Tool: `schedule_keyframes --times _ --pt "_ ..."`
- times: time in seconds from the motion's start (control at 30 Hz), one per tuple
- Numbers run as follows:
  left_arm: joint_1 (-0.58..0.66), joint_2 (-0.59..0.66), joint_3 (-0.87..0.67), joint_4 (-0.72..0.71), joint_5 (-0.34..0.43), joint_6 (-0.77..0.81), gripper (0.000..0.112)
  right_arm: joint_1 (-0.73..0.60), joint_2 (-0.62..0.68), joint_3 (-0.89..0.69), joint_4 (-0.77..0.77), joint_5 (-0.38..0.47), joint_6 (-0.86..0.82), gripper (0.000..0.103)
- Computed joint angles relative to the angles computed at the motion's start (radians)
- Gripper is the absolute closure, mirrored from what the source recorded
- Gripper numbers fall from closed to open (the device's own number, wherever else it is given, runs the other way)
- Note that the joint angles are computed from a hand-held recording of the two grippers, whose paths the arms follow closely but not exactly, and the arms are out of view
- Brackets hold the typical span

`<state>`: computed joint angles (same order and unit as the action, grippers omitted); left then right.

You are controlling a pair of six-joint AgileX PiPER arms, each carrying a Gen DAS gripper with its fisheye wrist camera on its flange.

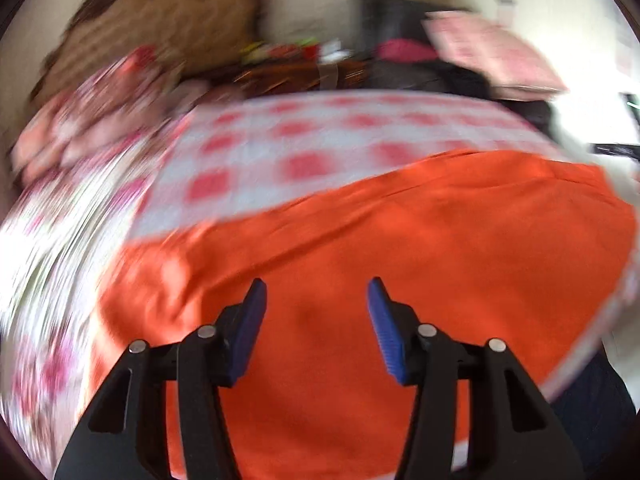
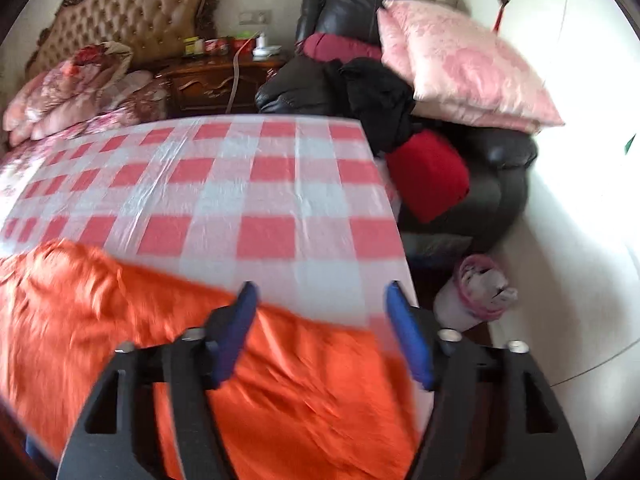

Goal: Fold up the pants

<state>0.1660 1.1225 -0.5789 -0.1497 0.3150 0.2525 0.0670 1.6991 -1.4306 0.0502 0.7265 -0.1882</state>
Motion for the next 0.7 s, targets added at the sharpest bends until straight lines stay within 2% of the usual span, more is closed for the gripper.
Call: schedule_keyframes --times 0.07,0.13,0.17,0.23,0.33,0.37,0.4,0.43,0.5,0.57,0.6,0.63,0.7 --pt "-0.153 0.022 -0.074 0.033 0.021 -0.034 0.06 -0.071 -0.014 0.016 0.151 0.047 -0.189 0.033" --pt "-0.313 0.123 -0.204 0.046 0.03 -0.05 0.06 -0.11 -0.005 0.021 0.219 0.123 -0.299 0.034" --pt "-0.373 0.185 -0.28 0.054 0.045 -0.053 0.06 -0.115 -0.006 0.036 0.224 0.121 -0.335 0.034" --pt "-0.476 0.36 -0.48 0.069 0.088 -0.057 0.06 -0.125 -0.003 0.047 0.249 0.115 -0.356 0.034" --pt "-0.554 0.623 -0.78 0.097 0.193 -0.027 0.06 -0.173 0.057 -0.022 0.396 0.182 -0.392 0.034" --pt "-0.568 0.698 -0.88 0.14 0.235 -0.055 0.06 -0.169 0.067 -0.032 0.396 0.183 -0.39 0.04" --pt "-0.588 0.779 -0.98 0.222 0.27 -0.097 0.06 -0.155 0.076 -0.044 0.357 0.18 -0.36 0.057" --pt "-0.604 0.847 -1.08 0.28 0.333 -0.119 0.06 -0.147 0.094 -0.06 0.317 0.191 -0.323 0.066" --pt "-0.623 0.978 -1.275 0.329 0.468 -0.076 0.061 -0.175 0.114 -0.072 0.347 0.216 -0.301 0.075" --pt "-0.625 1.095 -1.451 0.332 0.605 -0.016 0.087 -0.197 0.119 -0.068 0.372 0.217 -0.305 0.08" --pt "-0.625 1.153 -1.545 0.317 0.664 0.019 0.097 -0.204 0.115 -0.059 0.383 0.212 -0.303 0.082" --pt "-0.621 1.183 -1.6 0.303 0.688 0.026 0.103 -0.207 0.106 -0.046 0.387 0.202 -0.291 0.083" --pt "-0.595 1.253 -1.756 0.229 0.757 0.019 0.104 -0.204 0.088 -0.022 0.377 0.181 -0.263 0.083"
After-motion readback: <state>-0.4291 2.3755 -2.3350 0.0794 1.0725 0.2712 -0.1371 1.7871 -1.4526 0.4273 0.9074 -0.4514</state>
